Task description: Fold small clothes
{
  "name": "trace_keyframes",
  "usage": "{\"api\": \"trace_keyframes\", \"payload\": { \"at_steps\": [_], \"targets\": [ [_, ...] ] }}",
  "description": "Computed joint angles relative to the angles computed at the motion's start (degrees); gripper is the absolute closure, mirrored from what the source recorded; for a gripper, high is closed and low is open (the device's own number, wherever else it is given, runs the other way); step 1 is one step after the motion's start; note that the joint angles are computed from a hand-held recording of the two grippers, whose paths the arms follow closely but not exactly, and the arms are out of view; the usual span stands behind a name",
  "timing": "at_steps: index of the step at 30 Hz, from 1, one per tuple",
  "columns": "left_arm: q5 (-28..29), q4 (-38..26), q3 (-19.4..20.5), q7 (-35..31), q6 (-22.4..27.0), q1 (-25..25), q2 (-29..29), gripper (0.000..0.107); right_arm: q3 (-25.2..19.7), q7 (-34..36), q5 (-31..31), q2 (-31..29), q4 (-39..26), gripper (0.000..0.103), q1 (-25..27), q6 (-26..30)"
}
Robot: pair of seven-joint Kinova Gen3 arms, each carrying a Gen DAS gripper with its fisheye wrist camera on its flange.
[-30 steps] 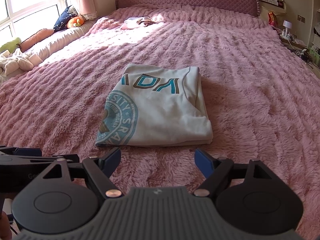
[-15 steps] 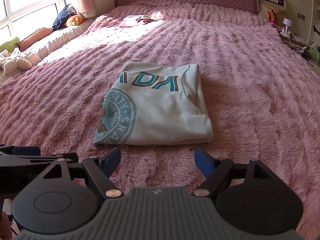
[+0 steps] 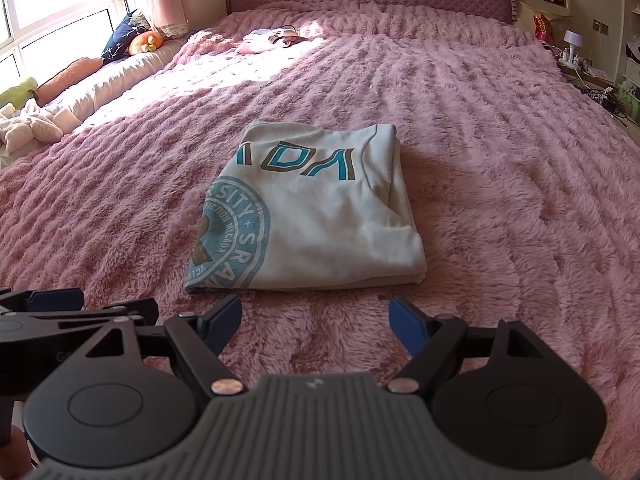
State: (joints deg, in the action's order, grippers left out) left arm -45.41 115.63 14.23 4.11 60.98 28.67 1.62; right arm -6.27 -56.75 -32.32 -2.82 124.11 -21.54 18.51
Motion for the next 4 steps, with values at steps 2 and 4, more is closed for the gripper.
{"api": "trace_keyframes", "payload": {
  "at_steps": [2,4],
  "targets": [
    [0.3,-0.25,-0.04,-0.39,0.1,-0.08,0.19,0.019,-0.39,-1.25,1.36,-0.02,0.04,0.026,0.05,-0.34],
    [2.46,-1.53,-0.47,-2.49,0.79,-0.57,0.7,0.019,-0.1,-0.31,0.81,-0.04,0.08,0.026,-0.22,-0.22]
  ]
}}
